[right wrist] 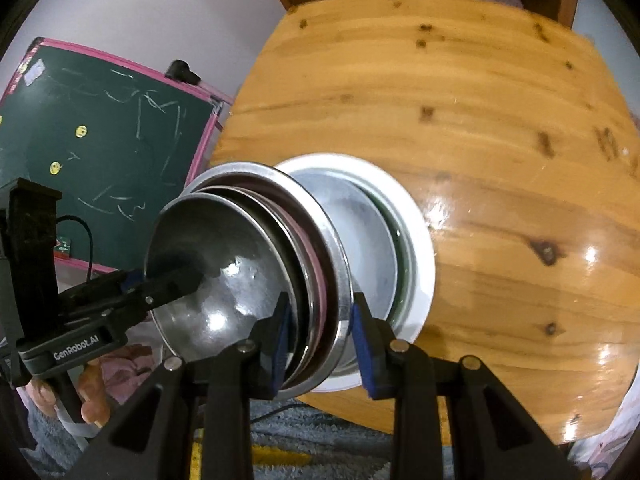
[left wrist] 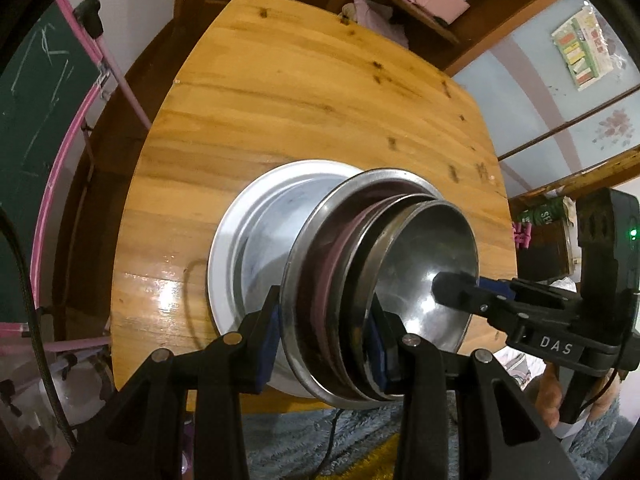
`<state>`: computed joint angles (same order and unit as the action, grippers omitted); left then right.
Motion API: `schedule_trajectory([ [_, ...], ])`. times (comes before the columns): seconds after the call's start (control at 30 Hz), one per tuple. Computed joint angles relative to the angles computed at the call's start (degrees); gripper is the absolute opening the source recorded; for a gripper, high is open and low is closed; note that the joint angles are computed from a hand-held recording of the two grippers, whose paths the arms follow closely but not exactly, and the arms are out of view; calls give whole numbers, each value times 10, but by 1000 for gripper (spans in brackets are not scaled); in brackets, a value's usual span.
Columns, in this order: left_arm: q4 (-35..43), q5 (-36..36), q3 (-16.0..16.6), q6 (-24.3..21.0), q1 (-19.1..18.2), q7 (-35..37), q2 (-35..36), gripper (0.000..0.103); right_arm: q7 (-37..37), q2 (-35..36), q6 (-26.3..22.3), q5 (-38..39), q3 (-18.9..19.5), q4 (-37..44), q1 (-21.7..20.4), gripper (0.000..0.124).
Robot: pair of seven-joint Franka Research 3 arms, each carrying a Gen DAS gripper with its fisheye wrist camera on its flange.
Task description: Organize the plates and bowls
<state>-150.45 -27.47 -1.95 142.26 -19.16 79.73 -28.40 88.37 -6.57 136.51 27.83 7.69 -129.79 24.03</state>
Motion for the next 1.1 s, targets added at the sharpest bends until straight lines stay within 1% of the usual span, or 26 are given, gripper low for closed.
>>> schedule_trajectory([
  [0.13,8,-9,-2,9,-4,5,30,36,6,10,-1,6,0,-3,0,29],
  [0.3,12,-22,-5,10,-2,17,52,36,24,14,3,-10,2,-4,-1,29],
  [0.53,20,-35,-14,9,8,23,72,36,35,19,4,-22,3,2,1,29],
  [0.73,20,-39,-19,10,13,23,77,36,38,29,-2,-20,2,8,0,29],
  [0.97,22,-36,-25,21,14,19,82,36,47,31,9,-25,2,6,-1,29],
  [1.03,21,-42,-23,26,11,24,84,36,49,32,9,-26,2,6,-1,31],
  [1.07,21,-44,-23,27,10,25,84,37,49,33,5,-26,2,8,-1,31],
  [1.1,21,-51,-21,28,8,28,85,41,53,34,1,-33,3,10,-1,31],
])
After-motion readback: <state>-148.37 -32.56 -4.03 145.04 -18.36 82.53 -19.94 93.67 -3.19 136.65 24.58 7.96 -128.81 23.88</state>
